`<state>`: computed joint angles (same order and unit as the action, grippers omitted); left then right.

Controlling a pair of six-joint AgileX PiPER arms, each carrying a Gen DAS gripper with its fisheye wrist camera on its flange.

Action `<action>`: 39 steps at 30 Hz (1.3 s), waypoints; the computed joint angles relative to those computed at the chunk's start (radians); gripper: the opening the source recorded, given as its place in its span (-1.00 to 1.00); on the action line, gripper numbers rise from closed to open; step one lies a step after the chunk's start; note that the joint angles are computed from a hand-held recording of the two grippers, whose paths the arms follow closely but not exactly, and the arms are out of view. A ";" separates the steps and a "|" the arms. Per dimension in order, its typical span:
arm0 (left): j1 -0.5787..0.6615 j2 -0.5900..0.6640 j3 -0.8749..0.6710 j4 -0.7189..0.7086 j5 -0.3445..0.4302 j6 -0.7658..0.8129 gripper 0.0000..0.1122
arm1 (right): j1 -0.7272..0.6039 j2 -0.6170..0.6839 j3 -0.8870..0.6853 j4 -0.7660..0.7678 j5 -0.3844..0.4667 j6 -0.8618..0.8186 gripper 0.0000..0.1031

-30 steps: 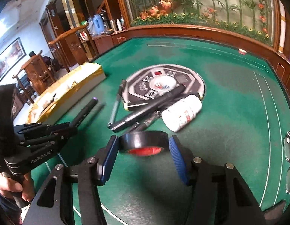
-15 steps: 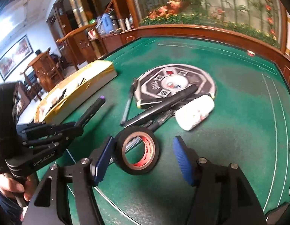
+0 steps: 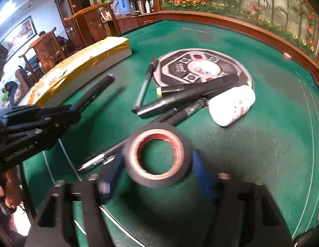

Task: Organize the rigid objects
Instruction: 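Carry the marker with the left tool while the right tool carries the tape roll toward the tray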

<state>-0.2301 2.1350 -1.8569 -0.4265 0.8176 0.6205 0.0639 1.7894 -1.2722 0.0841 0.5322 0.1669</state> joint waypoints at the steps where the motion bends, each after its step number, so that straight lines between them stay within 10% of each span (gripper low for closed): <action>1: 0.001 0.001 -0.001 -0.002 0.000 0.001 -0.74 | 0.002 -0.001 -0.001 -0.002 0.004 0.002 0.19; 23: 0.049 -0.151 0.148 -0.074 -0.207 0.087 -0.74 | 0.033 -0.123 0.050 -0.025 -0.168 0.056 0.19; 39: 0.149 -0.148 0.116 -0.116 -0.271 0.099 -0.74 | 0.107 0.042 -0.321 0.038 -0.006 0.000 0.19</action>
